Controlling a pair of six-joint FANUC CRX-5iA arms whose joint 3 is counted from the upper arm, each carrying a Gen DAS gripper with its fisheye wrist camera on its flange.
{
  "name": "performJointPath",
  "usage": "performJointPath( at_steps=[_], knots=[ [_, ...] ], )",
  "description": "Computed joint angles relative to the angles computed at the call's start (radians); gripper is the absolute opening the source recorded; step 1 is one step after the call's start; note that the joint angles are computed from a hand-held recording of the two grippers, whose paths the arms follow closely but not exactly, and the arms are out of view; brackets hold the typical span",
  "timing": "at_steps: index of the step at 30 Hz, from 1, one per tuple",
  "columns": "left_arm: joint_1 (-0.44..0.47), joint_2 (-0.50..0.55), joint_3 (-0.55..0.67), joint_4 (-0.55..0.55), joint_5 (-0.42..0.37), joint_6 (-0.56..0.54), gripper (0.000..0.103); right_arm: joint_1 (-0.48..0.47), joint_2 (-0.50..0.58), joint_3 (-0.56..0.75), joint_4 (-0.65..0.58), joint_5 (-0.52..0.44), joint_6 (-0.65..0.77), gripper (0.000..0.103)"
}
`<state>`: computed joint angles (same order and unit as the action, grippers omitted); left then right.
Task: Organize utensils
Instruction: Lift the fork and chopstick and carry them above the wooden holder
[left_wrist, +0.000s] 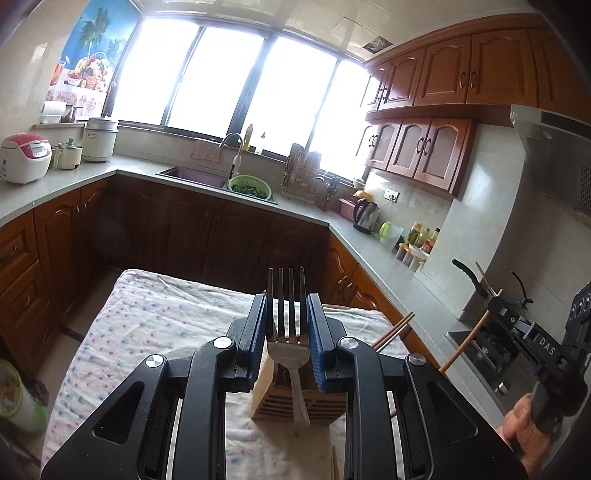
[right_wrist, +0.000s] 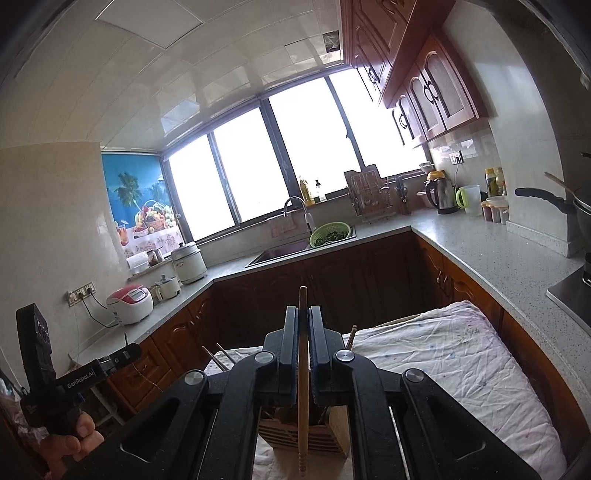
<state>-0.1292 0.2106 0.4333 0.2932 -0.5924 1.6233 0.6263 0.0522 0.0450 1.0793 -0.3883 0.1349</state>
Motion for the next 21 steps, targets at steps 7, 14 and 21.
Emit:
performJointPath(
  at_steps=[7, 14, 21],
  knots=[
    [-0.007, 0.071, 0.096, -0.055, -0.009, 0.069, 0.02, -0.034, 0.047, 0.049, 0.051, 0.026, -0.038, 0.005],
    [-0.029, 0.152, 0.21, -0.141, -0.006, 0.14, 0.02, -0.064, 0.099, 0.102, 0.099, 0.056, -0.06, 0.005],
    [-0.053, 0.206, 0.253, -0.199, 0.012, 0.18, 0.02, -0.087, 0.148, 0.126, 0.147, 0.093, -0.09, 0.005]
  ],
)
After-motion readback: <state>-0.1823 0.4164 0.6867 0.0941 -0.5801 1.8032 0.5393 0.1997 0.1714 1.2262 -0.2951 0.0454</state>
